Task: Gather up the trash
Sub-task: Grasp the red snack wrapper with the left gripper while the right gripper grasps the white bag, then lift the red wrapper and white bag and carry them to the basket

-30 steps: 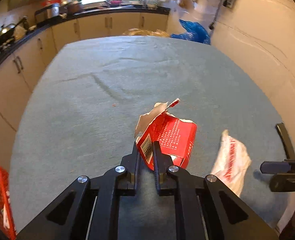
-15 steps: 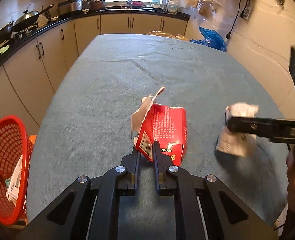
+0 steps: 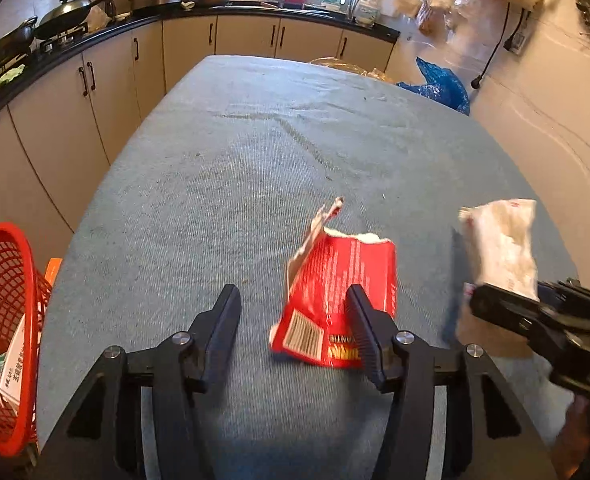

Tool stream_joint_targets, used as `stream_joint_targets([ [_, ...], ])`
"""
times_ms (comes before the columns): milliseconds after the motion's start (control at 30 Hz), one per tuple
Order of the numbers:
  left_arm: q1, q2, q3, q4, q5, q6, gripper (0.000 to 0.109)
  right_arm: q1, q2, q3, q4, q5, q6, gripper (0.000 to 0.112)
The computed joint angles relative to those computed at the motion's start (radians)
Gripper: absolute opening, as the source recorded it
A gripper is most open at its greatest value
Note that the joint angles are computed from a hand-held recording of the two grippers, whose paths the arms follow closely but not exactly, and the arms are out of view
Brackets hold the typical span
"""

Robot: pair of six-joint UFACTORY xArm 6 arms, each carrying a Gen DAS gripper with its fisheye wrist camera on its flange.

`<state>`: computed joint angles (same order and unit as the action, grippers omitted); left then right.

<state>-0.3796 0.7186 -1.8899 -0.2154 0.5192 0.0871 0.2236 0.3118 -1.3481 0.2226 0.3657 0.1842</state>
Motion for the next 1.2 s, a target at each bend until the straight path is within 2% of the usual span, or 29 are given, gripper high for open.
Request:
stream_joint_targets([
  [33, -0.001, 0.007, -0.012, -0.007, 0.006, 0.003, 0.033, 0.003, -0.009, 0.014, 0.026, -0.02, -0.02, 0.047],
  [67, -0.002, 0.012, -0.02, 0.001, 0.009, -0.004, 0.027, 0.004, -0.024, 0.035, 0.062, -0.039, -0.047, 0.047],
  [100, -0.003, 0.015, -0.024, -0.008, 0.013, 0.003, 0.017, 0.003, -0.036, 0.052, 0.081, -0.052, -0.059, 0.047],
  [200, -0.007, -0.001, -0.002, -0.058, 0.007, 0.039, 0.01, 0.0, -0.073, 0.105, 0.096, -0.092, -0.061, 0.047],
  [333, -0.021, -0.09, 0.141, -0.034, -0.104, 0.028, 0.007, 0.001, -0.12, 0.166, 0.101, -0.132, -0.061, 0.047],
  [467, -0.029, -0.2, 0.312, 0.093, -0.265, -0.074, 0.006, 0.011, -0.165, 0.227, 0.092, -0.193, -0.066, 0.047],
  [533, -0.028, -0.244, 0.37, 0.141, -0.313, -0.123, 0.006, 0.014, -0.181, 0.25, 0.076, -0.217, -0.057, 0.047],
  [700, -0.014, -0.303, 0.441, 0.287, -0.366, -0.254, 0.006, 0.026, -0.204, 0.276, 0.091, -0.248, -0.08, 0.047],
  [900, -0.005, -0.32, 0.463, 0.283, -0.372, -0.259, 0.006, 0.037, -0.207, 0.277, 0.13, -0.244, -0.123, 0.047],
  [1200, 0.007, -0.332, 0.482, 0.341, -0.39, -0.322, 0.006, 0.05, -0.199, 0.264, 0.105, -0.227, -0.112, 0.047],
])
